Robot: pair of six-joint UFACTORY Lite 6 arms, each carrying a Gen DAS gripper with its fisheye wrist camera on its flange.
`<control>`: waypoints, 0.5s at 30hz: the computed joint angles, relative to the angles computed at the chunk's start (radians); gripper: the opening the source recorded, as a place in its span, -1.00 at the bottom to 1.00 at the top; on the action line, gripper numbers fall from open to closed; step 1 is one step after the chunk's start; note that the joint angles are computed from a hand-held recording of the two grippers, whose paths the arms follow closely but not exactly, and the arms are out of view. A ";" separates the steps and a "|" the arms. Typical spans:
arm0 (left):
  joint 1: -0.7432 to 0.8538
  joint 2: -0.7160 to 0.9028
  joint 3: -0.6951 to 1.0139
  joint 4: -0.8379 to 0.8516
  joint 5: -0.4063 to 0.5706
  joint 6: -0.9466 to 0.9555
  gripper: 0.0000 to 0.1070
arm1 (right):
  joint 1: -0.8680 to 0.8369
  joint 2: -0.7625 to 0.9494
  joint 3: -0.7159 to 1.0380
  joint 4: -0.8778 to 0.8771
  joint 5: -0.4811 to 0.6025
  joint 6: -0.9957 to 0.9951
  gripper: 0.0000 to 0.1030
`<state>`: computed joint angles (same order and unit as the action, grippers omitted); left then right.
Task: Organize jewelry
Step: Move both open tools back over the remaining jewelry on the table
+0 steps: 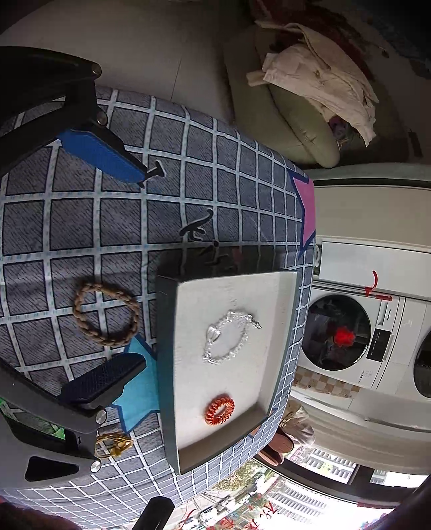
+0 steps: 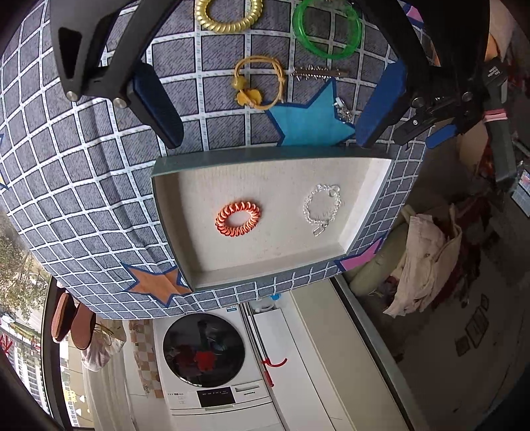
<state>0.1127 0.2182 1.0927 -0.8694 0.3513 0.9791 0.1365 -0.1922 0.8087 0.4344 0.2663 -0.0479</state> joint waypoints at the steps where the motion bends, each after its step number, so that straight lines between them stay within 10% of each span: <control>1: 0.007 -0.013 -0.021 -0.010 0.003 0.014 0.93 | 0.008 -0.025 -0.028 -0.042 0.000 0.043 1.00; 15: -0.005 -0.108 -0.163 0.054 -0.094 0.024 0.93 | 0.040 -0.402 -0.374 -0.405 0.151 0.425 1.00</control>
<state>0.1074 0.1106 0.9299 -0.8152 0.2573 1.0027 0.1763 -0.5940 0.4347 0.0298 0.4171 0.3772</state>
